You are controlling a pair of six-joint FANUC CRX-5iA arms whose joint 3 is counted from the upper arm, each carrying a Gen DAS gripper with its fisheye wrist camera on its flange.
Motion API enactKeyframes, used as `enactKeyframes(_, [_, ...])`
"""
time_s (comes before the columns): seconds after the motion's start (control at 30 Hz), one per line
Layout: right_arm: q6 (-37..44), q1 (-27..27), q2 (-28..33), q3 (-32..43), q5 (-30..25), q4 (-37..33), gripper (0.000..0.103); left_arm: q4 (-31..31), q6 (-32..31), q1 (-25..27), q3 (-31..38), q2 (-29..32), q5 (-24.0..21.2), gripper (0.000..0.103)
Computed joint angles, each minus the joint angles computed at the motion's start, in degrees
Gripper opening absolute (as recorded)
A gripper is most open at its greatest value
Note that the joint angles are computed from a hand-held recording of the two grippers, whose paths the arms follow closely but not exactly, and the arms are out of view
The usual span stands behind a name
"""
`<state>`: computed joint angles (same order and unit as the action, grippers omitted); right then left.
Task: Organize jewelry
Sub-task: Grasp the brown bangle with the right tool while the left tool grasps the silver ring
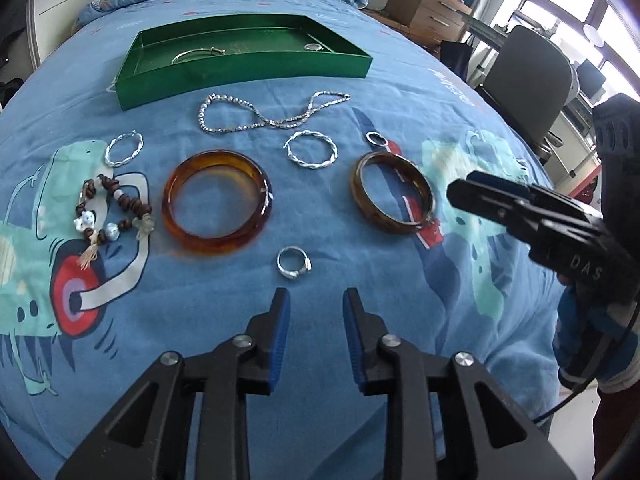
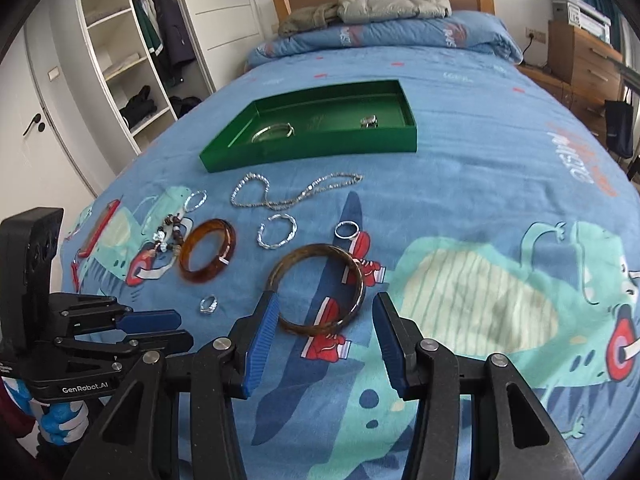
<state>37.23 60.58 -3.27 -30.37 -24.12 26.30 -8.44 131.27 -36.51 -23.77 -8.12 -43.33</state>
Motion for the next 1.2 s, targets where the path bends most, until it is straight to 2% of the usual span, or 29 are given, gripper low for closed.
enactKeyframes(0.2, [8.0,-1.9,4.1,3.9,0.4,-8.0,0.049,-3.8,5.4,-0.4,2.3,2.7,-1.6,0.026])
enactKeyframes(0.37, [12.7,-2.3,7.6,7.1,-1.3,-11.0,0.040,-6.9,8.5,-1.5,4.3,4.6,-3.6,0.026])
enactKeyframes(0.5, [10.2,-1.8,9.4,6.8,-1.7,-6.7,0.034,-12.8,12.7,-5.0,7.8,7.0,-8.2,0.025])
enactKeyframes(0.67, [7.8,-1.7,9.8,6.1,-1.5,-3.5,0.025,-14.3,13.6,-5.8,8.3,7.2,-8.7,0.020])
enactKeyframes(0.8, [4.6,-1.6,9.8,5.4,-1.5,-0.9,0.011,-14.1,13.5,-5.8,7.8,6.8,-8.3,0.017])
enactKeyframes(1.2, [-10.8,-0.5,5.8,-0.1,-1.1,10.4,0.009,-14.4,11.5,-6.4,8.8,6.7,-9.4,0.017])
